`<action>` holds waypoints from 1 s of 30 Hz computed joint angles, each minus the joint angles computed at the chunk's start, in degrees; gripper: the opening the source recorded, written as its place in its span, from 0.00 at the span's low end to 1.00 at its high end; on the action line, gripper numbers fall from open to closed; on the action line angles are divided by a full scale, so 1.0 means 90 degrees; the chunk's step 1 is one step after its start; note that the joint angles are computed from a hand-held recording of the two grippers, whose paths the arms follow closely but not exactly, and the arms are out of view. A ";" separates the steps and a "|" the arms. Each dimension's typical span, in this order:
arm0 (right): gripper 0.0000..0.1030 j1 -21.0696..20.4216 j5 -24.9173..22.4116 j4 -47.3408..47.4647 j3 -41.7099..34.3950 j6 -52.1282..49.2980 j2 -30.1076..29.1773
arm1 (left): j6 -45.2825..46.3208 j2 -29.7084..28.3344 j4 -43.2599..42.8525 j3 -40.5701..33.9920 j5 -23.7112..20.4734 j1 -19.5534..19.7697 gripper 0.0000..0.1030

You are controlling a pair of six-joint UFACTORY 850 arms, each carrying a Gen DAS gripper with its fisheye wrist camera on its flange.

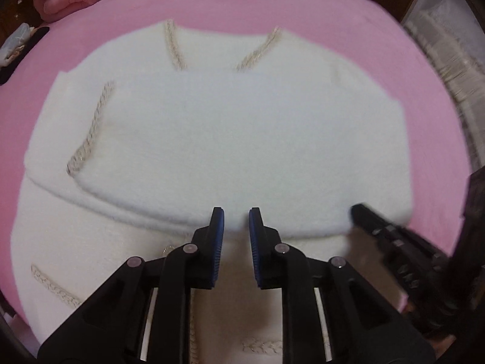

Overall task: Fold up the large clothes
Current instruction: 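Smooth the folded layer flat with the closed right tool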

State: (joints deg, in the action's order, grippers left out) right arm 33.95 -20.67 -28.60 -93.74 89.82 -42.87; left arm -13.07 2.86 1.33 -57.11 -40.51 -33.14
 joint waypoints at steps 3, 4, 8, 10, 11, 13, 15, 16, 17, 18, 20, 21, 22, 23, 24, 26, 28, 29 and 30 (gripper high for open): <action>0.00 0.0029 0.0156 -0.0029 0.0309 0.0178 0.0160 | -0.0172 0.0067 -0.0091 0.0205 0.0251 0.0128 0.14; 0.00 0.0038 0.0066 -0.0142 0.0385 0.0252 0.0216 | -0.0185 0.0081 -0.0143 0.0238 0.0290 0.0172 0.14; 0.00 0.0120 -0.0909 -0.0806 0.0800 0.0843 0.0533 | -0.1117 -0.0016 0.1017 0.0206 0.0016 0.0285 0.14; 0.00 0.0155 -0.1141 -0.1136 0.1098 0.1355 0.0737 | -0.1579 -0.0055 0.1516 0.0232 -0.0145 0.0476 0.14; 0.00 0.0180 -0.1258 -0.1212 0.1122 0.1452 0.0752 | -0.1657 -0.0108 0.1589 0.0240 -0.0195 0.0647 0.14; 0.00 0.0275 -0.1893 -0.1207 0.0953 0.1317 0.0692 | -0.1484 -0.0206 0.1444 0.0275 -0.0168 0.1066 0.14; 0.00 0.0426 -0.2940 -0.1208 0.0513 0.1211 0.0469 | -0.1601 -0.0186 0.1525 0.0232 -0.0232 0.1226 0.14; 0.00 0.0476 -0.3262 -0.1315 0.0481 0.1344 0.0462 | -0.1605 -0.0140 0.1487 0.0190 -0.0293 0.1281 0.14; 0.00 0.0485 -0.3318 -0.1439 0.0522 0.1607 0.0529 | -0.1524 -0.0068 0.1340 0.0179 -0.0251 0.1329 0.14; 0.00 0.0474 -0.3107 -0.1568 0.0654 0.1887 0.0640 | -0.1321 0.0050 0.1041 0.0189 -0.0137 0.1386 0.14; 0.00 0.0416 -0.1963 -0.2131 0.1223 0.2746 0.1053 | -0.0428 0.0236 -0.0079 0.0174 0.0156 0.1493 0.14; 0.00 0.0334 -0.1297 -0.2373 0.1389 0.2925 0.1149 | 0.0149 0.0232 -0.0745 0.0121 0.0231 0.1516 0.14; 0.00 0.0243 -0.0631 -0.2413 0.1455 0.2838 0.1177 | 0.0763 0.0221 -0.1411 0.0068 0.0218 0.1506 0.14; 0.00 0.0143 0.0036 -0.2235 0.1538 0.2484 0.1205 | 0.1298 0.0144 -0.1944 -0.0024 0.0149 0.1444 0.14; 0.00 0.0082 0.0469 -0.1835 0.1489 0.1864 0.1128 | 0.1595 0.0054 -0.2211 -0.0100 0.0136 0.1355 0.14; 0.00 0.0054 0.0872 -0.1083 0.1199 0.0532 0.0810 | 0.1562 -0.0217 -0.2069 -0.0289 0.0295 0.1036 0.14; 0.00 0.0051 0.0818 -0.0107 0.0819 -0.0801 0.0512 | 0.1636 -0.0563 -0.2066 -0.0492 0.0490 0.0858 0.14; 0.00 0.0022 0.0795 0.0246 0.0661 -0.1307 0.0388 | 0.1532 -0.0715 -0.1962 -0.0580 0.0558 0.0805 0.14; 0.00 -0.0025 0.0744 0.0374 0.0530 -0.1546 0.0291 | 0.1355 -0.0823 -0.1836 -0.0625 0.0630 0.0750 0.14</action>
State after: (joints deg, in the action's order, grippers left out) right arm 33.73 -13.98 -25.24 -88.97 75.91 -40.25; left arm -0.87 -4.55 -15.19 -62.74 -34.84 -26.39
